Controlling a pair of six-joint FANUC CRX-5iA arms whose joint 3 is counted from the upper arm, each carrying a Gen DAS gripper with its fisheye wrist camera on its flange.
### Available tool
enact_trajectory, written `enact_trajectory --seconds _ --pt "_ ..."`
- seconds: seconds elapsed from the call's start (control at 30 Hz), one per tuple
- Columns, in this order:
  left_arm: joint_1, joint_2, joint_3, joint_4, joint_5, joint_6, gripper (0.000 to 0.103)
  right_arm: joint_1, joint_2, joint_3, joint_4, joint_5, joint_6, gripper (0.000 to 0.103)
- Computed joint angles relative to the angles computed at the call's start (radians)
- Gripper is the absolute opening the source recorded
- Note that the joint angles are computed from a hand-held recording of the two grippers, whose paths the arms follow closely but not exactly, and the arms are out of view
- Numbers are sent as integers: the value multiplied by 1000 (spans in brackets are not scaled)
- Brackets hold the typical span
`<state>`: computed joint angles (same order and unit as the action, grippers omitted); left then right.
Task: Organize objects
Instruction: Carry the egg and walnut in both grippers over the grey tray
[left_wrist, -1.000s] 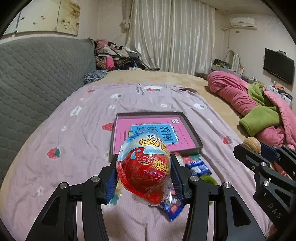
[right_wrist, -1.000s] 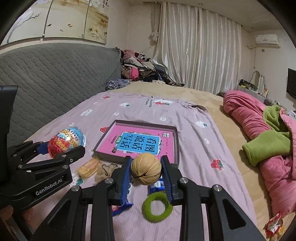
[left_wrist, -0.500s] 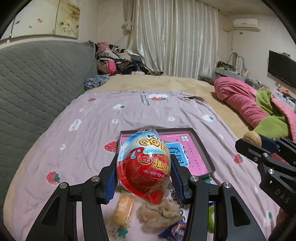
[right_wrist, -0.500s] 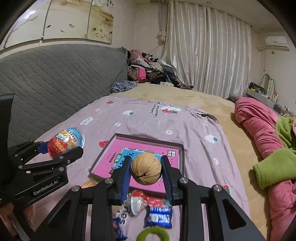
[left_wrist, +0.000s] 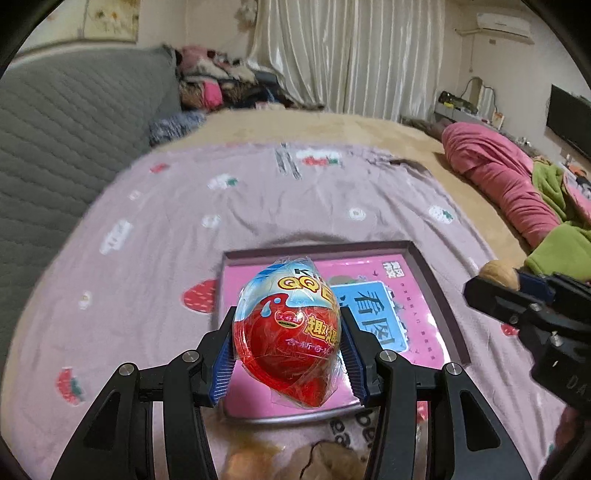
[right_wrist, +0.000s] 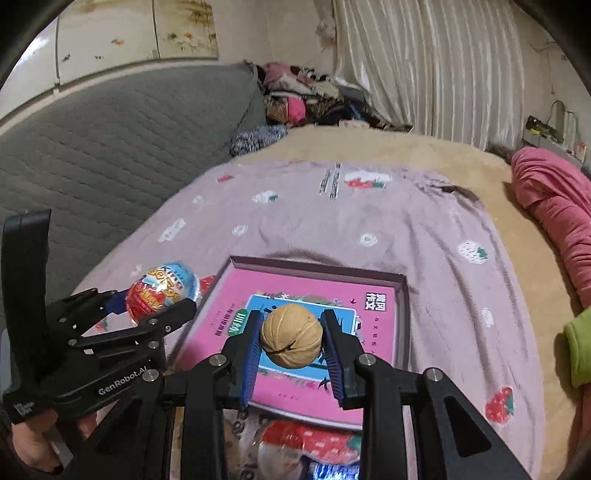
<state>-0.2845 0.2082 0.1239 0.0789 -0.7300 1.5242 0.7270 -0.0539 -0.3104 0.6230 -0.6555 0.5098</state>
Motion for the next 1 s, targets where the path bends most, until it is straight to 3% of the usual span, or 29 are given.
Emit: enact_trajectory --seconds 0.4,0.7,1.0 --pt "-20 267 253 -60 -139 22 52 -85 274 190 -135 -94 179 32" --pt "-31 326 297 -81 -153 16 52 -132 364 281 -267 -117 261 32" --pt "-31 352 316 -101 -171 28 53 -146 403 315 -292 -141 272 32"
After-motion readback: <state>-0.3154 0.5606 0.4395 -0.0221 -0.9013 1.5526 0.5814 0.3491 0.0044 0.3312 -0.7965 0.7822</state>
